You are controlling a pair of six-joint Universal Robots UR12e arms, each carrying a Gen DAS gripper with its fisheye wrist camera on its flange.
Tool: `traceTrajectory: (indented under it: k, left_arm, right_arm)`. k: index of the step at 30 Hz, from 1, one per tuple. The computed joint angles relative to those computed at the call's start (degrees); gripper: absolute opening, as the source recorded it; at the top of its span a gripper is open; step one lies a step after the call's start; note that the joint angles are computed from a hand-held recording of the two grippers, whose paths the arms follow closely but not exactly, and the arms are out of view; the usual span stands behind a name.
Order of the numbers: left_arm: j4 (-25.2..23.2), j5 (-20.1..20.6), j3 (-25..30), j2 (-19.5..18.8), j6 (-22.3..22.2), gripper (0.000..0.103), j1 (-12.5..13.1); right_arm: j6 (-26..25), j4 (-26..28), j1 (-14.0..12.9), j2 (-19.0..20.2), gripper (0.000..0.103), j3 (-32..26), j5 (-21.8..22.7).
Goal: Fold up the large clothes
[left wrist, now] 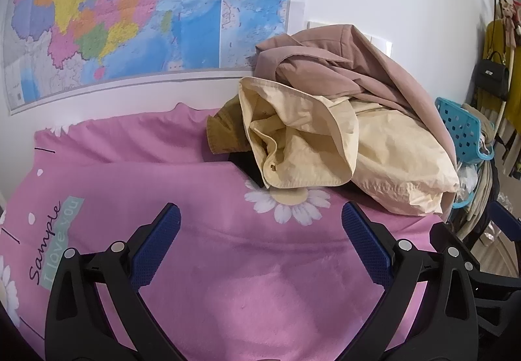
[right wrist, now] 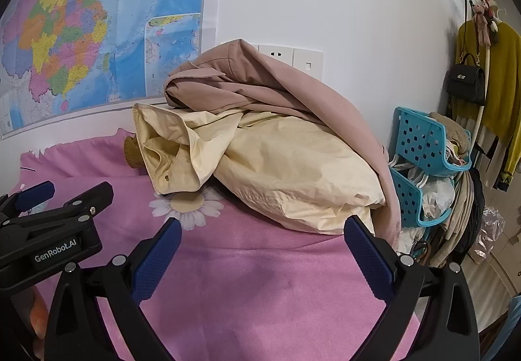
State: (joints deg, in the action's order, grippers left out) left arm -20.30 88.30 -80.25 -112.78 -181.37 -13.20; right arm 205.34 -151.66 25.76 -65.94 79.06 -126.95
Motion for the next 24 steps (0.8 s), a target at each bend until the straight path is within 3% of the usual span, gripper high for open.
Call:
traceTrajectory:
  k: [15, 18, 24]
  left_arm:
    - [-1.7, 0.7, 2.7, -1.4, 0.5, 0.098, -0.4]
    - [-2.9, 0.7, 4.3, -2.3, 0.9, 0.098, -0.4]
    - [-4.5, 1.7, 9.0, -5.2, 0.9, 0.098, -0.4]
  right_arm:
    - [-2.3, -1.6, -0.8, 0.6, 0.097, -0.9, 0.1]
    - [-4.8, -2.5, -1.4, 1.1, 0.097, -2.0, 0.4]
    - [-14.6, -5.1, -3.5, 4.1, 0.097, -7.9, 0.7]
